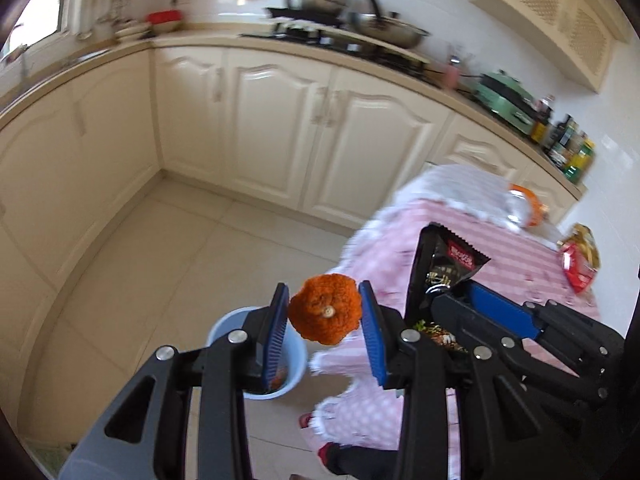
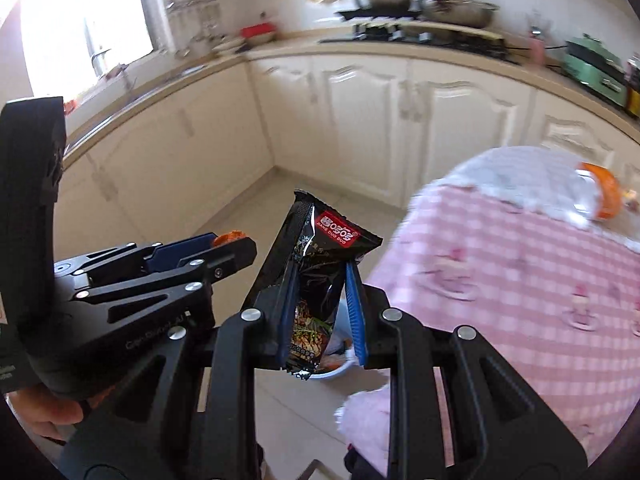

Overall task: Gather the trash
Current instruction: 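Carry the packet and peel over the blue bucket and open both tools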

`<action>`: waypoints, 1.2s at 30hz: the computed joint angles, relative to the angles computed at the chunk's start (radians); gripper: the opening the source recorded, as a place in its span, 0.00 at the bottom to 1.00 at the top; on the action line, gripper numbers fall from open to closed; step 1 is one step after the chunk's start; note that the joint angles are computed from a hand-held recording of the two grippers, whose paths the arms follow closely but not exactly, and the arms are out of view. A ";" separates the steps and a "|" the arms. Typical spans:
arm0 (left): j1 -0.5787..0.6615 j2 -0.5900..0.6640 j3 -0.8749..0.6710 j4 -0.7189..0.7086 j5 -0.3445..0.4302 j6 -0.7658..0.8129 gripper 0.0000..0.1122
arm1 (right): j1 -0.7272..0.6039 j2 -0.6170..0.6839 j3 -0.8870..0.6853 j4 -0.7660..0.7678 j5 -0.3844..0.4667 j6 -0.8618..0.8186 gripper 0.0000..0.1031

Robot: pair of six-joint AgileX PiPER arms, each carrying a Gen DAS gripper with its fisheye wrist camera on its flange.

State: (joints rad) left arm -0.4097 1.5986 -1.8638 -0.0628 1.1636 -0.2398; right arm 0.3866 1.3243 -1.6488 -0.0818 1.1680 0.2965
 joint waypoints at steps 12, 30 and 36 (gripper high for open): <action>0.258 0.061 0.212 -0.102 -0.085 0.133 0.31 | 0.092 0.309 0.002 0.045 -0.102 -0.025 0.23; 0.267 0.301 0.118 -0.149 -0.104 0.142 0.31 | 0.035 0.501 -0.053 -0.029 -0.133 0.006 0.47; 0.243 0.345 0.091 -0.132 -0.090 0.114 0.31 | 0.035 0.488 -0.003 -0.104 -0.148 0.046 0.56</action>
